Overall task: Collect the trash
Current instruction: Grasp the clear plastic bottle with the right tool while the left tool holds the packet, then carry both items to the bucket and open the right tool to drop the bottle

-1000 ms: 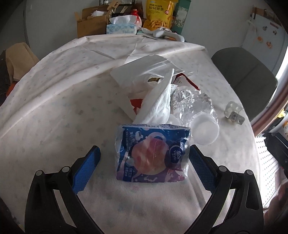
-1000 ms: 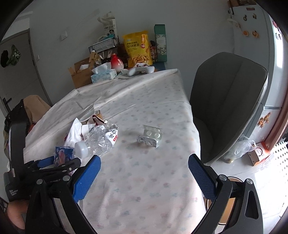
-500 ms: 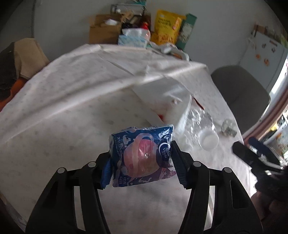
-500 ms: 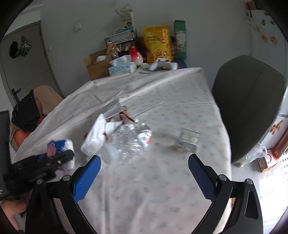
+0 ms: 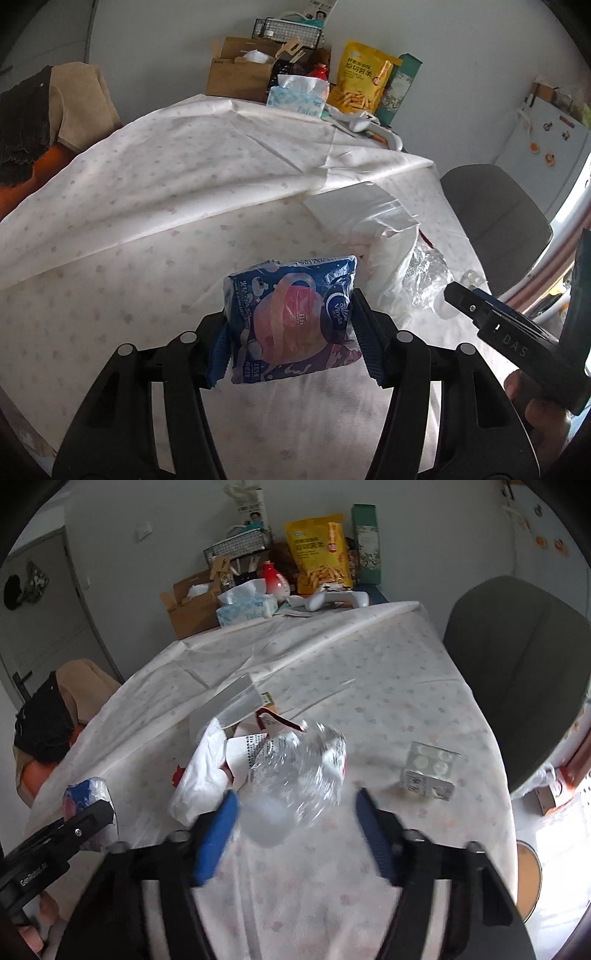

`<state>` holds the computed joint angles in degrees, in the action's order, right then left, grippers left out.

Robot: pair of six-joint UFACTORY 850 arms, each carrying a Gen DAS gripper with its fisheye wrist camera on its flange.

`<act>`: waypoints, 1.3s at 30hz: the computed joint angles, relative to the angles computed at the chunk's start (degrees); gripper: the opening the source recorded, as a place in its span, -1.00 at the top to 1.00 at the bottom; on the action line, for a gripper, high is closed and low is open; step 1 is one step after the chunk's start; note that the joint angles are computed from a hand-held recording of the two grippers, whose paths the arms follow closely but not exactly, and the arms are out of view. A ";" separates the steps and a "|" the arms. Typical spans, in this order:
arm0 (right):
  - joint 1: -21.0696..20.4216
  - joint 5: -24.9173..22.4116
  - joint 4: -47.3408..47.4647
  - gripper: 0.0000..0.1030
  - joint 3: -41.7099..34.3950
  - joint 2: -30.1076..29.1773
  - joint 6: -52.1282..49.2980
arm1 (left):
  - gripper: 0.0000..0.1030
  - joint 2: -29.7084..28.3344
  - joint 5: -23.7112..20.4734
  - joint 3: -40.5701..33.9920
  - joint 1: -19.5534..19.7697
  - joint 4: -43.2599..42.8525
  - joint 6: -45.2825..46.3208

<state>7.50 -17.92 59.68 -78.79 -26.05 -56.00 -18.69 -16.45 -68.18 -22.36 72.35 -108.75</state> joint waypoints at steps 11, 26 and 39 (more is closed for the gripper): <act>-0.67 -1.05 -10.72 -0.14 -1.89 -0.46 10.54 | -0.14 -2.08 1.09 -2.70 -1.10 -2.12 3.35; -3.36 -5.20 -9.76 0.38 -1.64 1.22 10.17 | -0.14 -3.96 0.13 -6.89 -3.01 -5.37 8.98; -7.84 -10.78 -3.75 0.38 2.13 5.49 4.22 | -0.14 -7.31 -0.83 -13.46 -5.95 -10.53 17.44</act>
<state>-0.35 -28.70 55.93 -76.66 -20.56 -51.78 -25.99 -17.27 -81.65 -28.31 61.82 -91.31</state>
